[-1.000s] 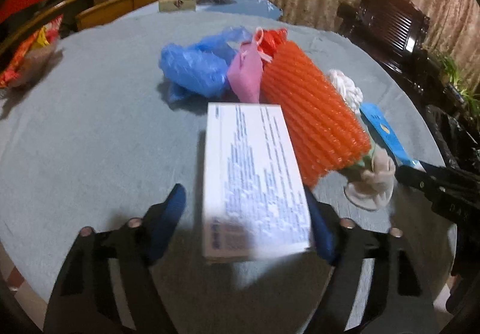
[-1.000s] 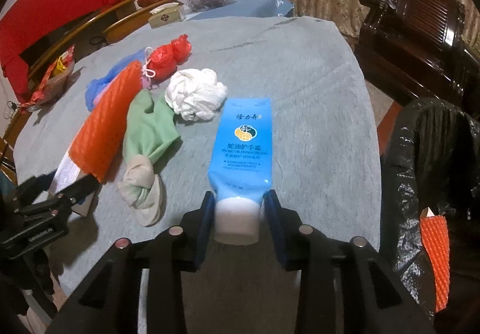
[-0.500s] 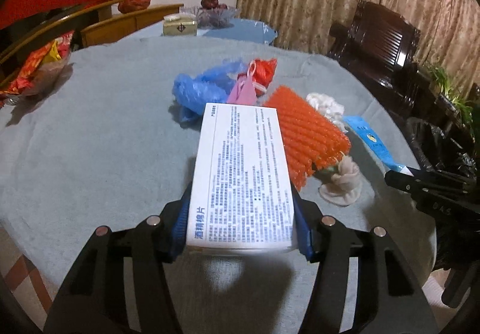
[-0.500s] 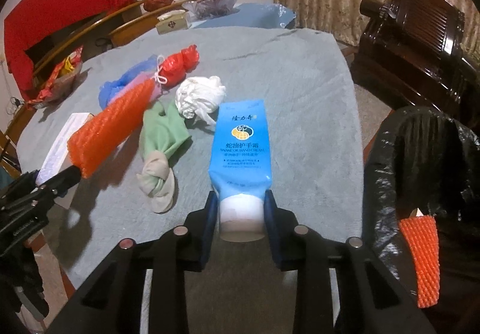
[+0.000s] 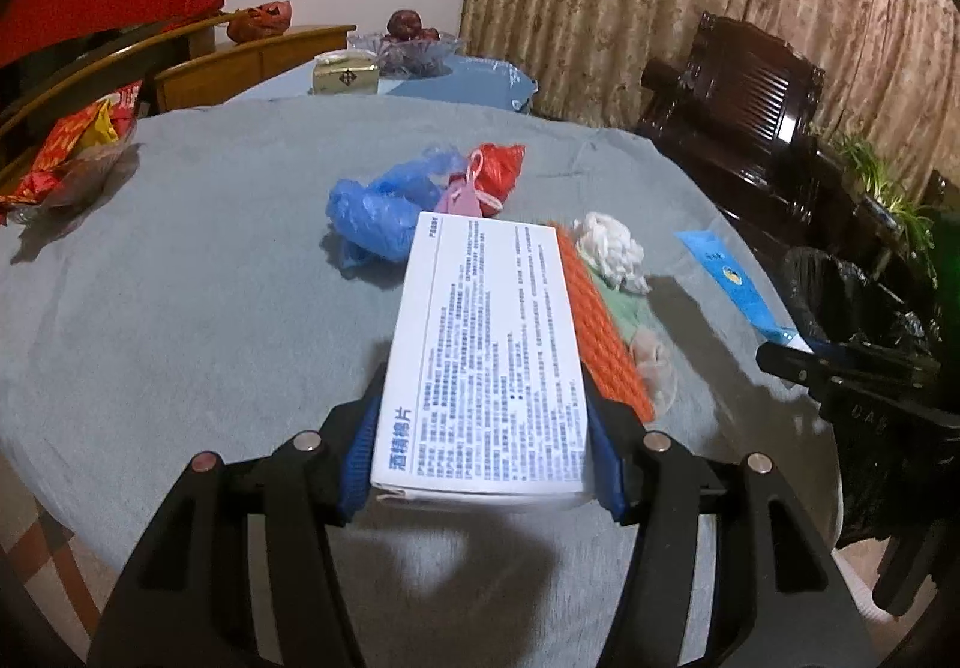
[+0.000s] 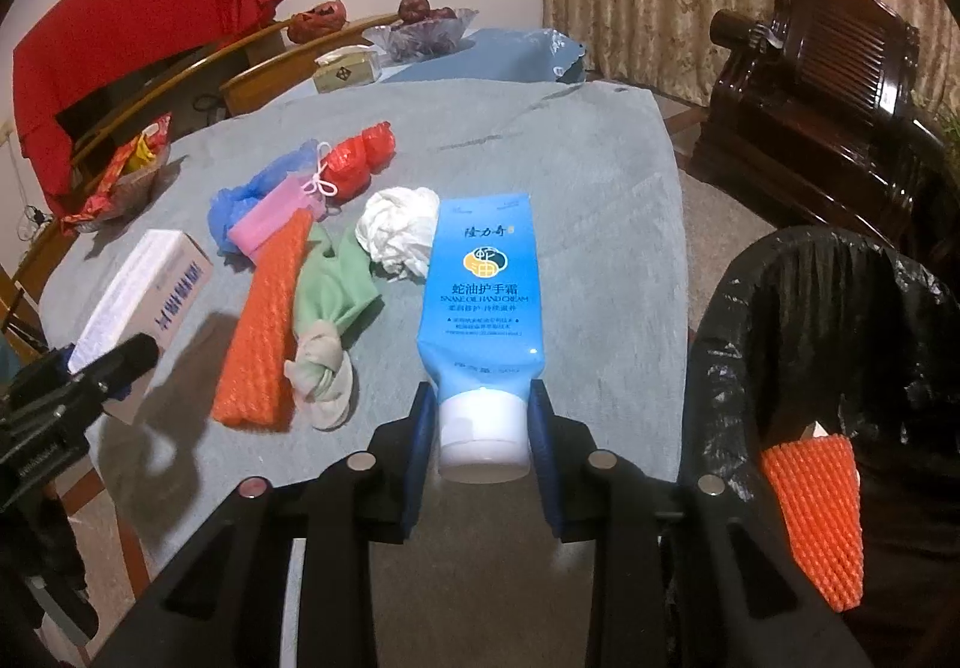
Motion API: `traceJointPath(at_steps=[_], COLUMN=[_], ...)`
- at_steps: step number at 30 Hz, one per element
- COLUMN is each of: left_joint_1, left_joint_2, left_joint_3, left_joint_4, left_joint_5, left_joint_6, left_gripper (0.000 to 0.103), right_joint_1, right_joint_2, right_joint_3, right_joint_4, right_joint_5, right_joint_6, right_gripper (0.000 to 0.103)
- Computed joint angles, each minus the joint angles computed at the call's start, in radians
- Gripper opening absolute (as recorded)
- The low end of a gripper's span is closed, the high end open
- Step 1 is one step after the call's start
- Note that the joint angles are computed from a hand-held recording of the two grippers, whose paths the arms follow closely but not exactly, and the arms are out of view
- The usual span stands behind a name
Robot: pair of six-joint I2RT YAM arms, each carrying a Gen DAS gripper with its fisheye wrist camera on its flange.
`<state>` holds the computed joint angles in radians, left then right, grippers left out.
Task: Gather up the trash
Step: 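Carry box and tube over the black trash bin and open both tools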
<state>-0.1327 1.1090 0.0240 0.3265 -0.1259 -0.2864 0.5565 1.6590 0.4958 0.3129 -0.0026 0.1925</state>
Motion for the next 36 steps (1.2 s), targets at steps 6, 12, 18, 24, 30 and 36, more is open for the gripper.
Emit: traceJointPath(at_steps=[6,12,18,24,30,36], left_joint_1=[-0.031,-0.125,-0.234,-0.360,-0.494,-0.596], left_joint_2=[-0.057,-0.039,0.063,0.207,0.362,0.514], left_joint_3=[0.017,0.092,0.187,0.308,0.444,0.583], left_joint_4=[-0.070,-0.105,-0.067,-0.015,0.023,0.036], left_joint_5=[-0.023,-0.069,-0.116,-0.158,-0.192,-0.196], left_joint_6=[-0.005,-0.029,-0.042,-0.070,-0.080,-0.091], left_gripper=[0.056,0.055,0.055,0.055,0.055,0.055], right_joint_1=[-0.006,-0.038,-0.110,-0.239,-0.444,-0.716], right_joint_2=[-0.044,-0.148,-0.294,-0.464,-0.619,-0.695], right_joint_3=[-0.016,-0.032,-0.058,-0.089,-0.124,-0.153], right_joint_4=[-0.006,-0.038,-0.099,-0.193,-0.298,-0.377], right_joint_5=[0.000,-0.009,-0.031,-0.074,-0.154,-0.279], right_joint_6=[-0.001,-0.009,-0.035,-0.079,-0.148,-0.260], right_gripper=[0.031,0.031,0.031,0.031,0.031,0.031])
